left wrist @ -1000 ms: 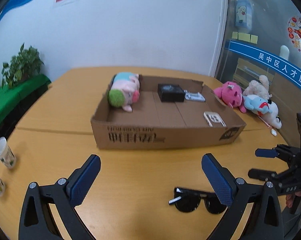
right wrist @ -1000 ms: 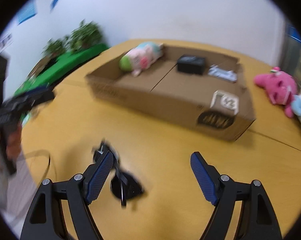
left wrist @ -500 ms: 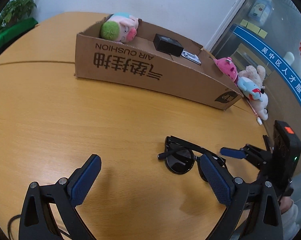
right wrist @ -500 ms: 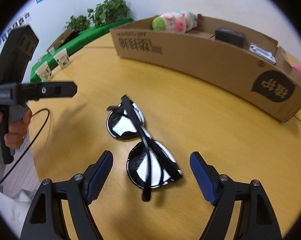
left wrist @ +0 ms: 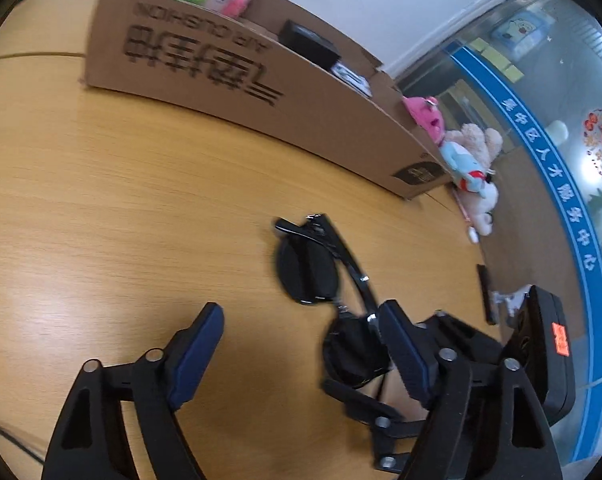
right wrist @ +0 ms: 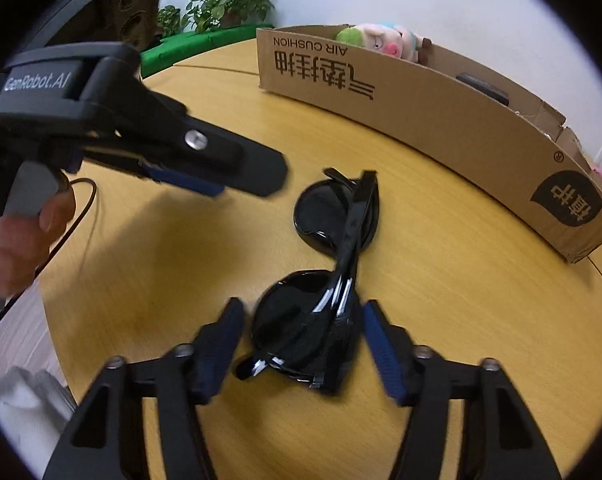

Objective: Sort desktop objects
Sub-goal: 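Close the right gripper on the black sunglasses, then lift the sunglasses with the right gripper and carry them into the box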

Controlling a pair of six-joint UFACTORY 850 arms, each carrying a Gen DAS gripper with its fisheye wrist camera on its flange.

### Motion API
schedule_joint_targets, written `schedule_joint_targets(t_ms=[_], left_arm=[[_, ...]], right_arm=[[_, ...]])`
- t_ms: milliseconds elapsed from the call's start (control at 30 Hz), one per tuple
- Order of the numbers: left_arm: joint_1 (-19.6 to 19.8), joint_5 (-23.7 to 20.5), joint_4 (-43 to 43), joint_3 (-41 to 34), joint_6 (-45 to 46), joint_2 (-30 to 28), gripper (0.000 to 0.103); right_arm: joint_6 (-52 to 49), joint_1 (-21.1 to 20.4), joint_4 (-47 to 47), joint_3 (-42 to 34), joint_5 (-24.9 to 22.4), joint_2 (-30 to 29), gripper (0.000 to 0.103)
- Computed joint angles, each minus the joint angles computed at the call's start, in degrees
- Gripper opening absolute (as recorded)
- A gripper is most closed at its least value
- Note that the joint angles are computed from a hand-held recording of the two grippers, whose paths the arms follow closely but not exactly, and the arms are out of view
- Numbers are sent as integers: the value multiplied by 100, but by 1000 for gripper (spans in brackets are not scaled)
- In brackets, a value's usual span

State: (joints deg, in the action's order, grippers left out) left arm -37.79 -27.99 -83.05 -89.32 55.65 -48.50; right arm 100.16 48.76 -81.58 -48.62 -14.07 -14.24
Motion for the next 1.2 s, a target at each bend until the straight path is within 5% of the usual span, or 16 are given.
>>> schedule_joint_targets(t_ms=[133, 467, 900, 1200], left_arm=[[-40, -386, -30, -290, -56, -195, 71], [-260, -696, 895, -1048, -949, -674, 16], [-277, -380, 1295, -1113, -860, -227, 13], [-88, -690, 3073, -3001, -1881, -560, 7]], right_arm=[[489, 28, -355, 33, -66, -3, 56], [1110, 135, -798, 136, -181, 45, 56], [1461, 148, -1234, -78, -650, 306, 56], [1123, -284, -1417, -1211, -771, 148, 56]])
